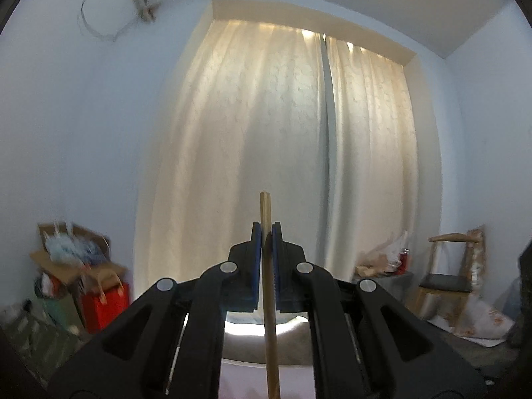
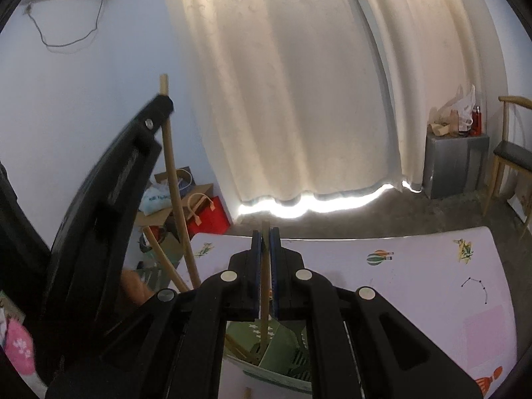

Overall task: Organize utensils
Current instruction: 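Lower the chopsticks into the green holder and open both grippers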

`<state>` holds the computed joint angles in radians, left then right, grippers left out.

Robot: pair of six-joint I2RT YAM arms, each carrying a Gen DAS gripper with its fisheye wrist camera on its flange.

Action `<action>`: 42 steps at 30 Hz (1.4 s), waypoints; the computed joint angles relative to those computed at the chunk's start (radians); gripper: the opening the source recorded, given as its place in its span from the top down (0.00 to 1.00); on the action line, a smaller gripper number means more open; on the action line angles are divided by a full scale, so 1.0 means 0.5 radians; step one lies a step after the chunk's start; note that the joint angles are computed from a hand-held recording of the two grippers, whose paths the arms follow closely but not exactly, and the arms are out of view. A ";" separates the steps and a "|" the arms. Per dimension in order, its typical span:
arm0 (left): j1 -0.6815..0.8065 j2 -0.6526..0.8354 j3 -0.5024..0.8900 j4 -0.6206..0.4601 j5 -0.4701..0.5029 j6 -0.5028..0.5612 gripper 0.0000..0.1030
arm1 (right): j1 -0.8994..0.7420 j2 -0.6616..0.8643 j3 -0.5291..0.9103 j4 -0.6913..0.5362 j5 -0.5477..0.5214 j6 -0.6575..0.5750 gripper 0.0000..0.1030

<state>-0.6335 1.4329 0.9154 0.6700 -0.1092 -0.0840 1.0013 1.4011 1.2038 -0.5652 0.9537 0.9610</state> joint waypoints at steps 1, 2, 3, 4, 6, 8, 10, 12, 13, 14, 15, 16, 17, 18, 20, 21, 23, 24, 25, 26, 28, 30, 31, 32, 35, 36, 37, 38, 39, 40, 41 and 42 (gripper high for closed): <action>-0.019 0.010 0.010 0.009 -0.030 0.023 0.96 | -0.001 -0.007 -0.006 0.002 -0.008 0.011 0.94; -0.019 0.020 0.030 -0.006 -0.034 0.012 0.96 | -0.008 -0.025 -0.031 0.027 -0.022 0.004 0.94; -0.017 0.043 0.058 -0.046 -0.043 0.009 0.96 | -0.017 -0.039 -0.048 0.047 -0.034 -0.001 0.94; -0.018 0.060 0.062 -0.047 -0.058 0.007 0.96 | -0.018 -0.040 -0.050 0.052 -0.039 -0.002 0.94; -0.002 0.098 0.110 -0.187 -0.044 -0.047 0.96 | -0.019 -0.005 0.001 -0.043 -0.012 0.026 0.94; 0.042 0.085 0.113 -0.266 0.014 -0.097 0.96 | -0.017 -0.017 -0.009 -0.023 -0.022 0.004 0.94; 0.090 0.059 0.132 -0.399 0.095 -0.124 0.96 | -0.019 -0.024 -0.010 -0.020 -0.029 -0.008 0.94; 0.142 0.019 0.116 -0.509 0.186 -0.137 0.96 | -0.027 -0.030 -0.020 -0.008 -0.029 -0.011 0.94; 0.161 -0.004 0.090 -0.533 0.216 -0.135 0.96 | -0.029 -0.027 -0.021 -0.005 -0.025 -0.015 0.94; 0.190 -0.045 0.053 -0.565 0.261 -0.151 0.96 | -0.031 -0.028 -0.028 0.000 -0.020 -0.017 0.94; 0.225 -0.090 0.020 -0.591 0.305 -0.184 0.96 | -0.034 -0.028 -0.034 0.010 -0.017 -0.022 0.94; 0.256 -0.136 -0.007 -0.607 0.331 -0.203 0.96 | -0.038 -0.027 -0.036 0.015 -0.017 -0.025 0.94; 0.283 -0.161 -0.012 -0.627 0.354 -0.207 0.96 | -0.040 -0.027 -0.038 0.017 -0.018 -0.027 0.94; 0.311 -0.182 -0.003 -0.655 0.388 -0.214 0.96 | -0.040 -0.025 -0.038 0.017 -0.016 -0.026 0.94; 0.351 -0.216 0.027 -0.716 0.442 -0.222 0.96 | -0.039 -0.016 -0.033 0.016 -0.013 -0.027 0.94; 0.371 -0.239 0.032 -0.731 0.464 -0.237 0.96 | -0.037 -0.011 -0.027 0.014 -0.012 -0.027 0.94; 0.400 -0.275 0.045 -0.759 0.510 -0.262 0.96 | -0.034 0.000 -0.021 0.012 -0.006 -0.021 0.94; 0.413 -0.298 0.042 -0.766 0.530 -0.276 0.96 | -0.036 -0.001 -0.021 0.013 -0.010 -0.023 0.94; 0.424 -0.326 0.038 -0.771 0.547 -0.279 0.96 | -0.037 -0.001 -0.020 0.015 -0.017 -0.027 0.94; 0.428 -0.337 0.042 -0.781 0.556 -0.279 0.96 | -0.036 -0.005 -0.024 0.015 -0.017 -0.033 0.94; 0.444 -0.358 0.054 -0.837 0.606 -0.297 0.96 | -0.029 0.012 -0.009 -0.005 -0.008 -0.040 0.94; 0.469 -0.375 0.052 -0.882 0.651 -0.347 0.96 | -0.025 0.018 -0.005 -0.013 -0.006 -0.031 0.94; 0.487 -0.385 0.047 -0.915 0.683 -0.382 0.96 | -0.027 0.020 -0.003 -0.013 -0.012 -0.027 0.94; 0.500 -0.395 0.035 -0.923 0.706 -0.406 0.96 | -0.035 0.021 -0.004 -0.008 -0.033 -0.034 0.94; 0.465 -0.373 0.012 -1.008 0.711 -0.299 0.96 | -0.055 0.027 0.014 -0.020 -0.076 -0.048 0.94; 0.449 -0.345 0.025 -1.091 0.738 -0.240 0.96 | -0.054 0.022 0.010 -0.019 -0.079 -0.033 0.94; 0.438 -0.322 0.034 -1.188 0.765 -0.192 0.96 | -0.052 0.015 0.004 -0.016 -0.084 -0.015 0.94; 0.439 -0.325 0.014 -1.243 0.787 -0.166 0.96 | -0.051 0.006 -0.001 -0.021 -0.093 0.007 0.94; 0.451 -0.353 -0.024 -1.262 0.812 -0.163 0.94 | -0.046 -0.014 -0.014 -0.023 -0.095 0.040 0.94; 0.470 -0.396 -0.066 -1.277 0.845 -0.172 0.91 | -0.041 -0.040 -0.034 -0.013 -0.102 0.056 0.93; 0.520 -0.492 -0.138 -1.303 0.924 -0.176 0.80 | -0.036 -0.057 -0.047 -0.005 -0.108 0.059 0.93; 0.565 -0.583 -0.197 -1.330 0.982 -0.169 0.68 | -0.025 -0.086 -0.062 -0.011 -0.104 0.069 0.93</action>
<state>-0.3512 1.1414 0.8167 0.0051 0.3816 -0.1683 0.9887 1.3578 1.1729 -0.5706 0.9015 0.9954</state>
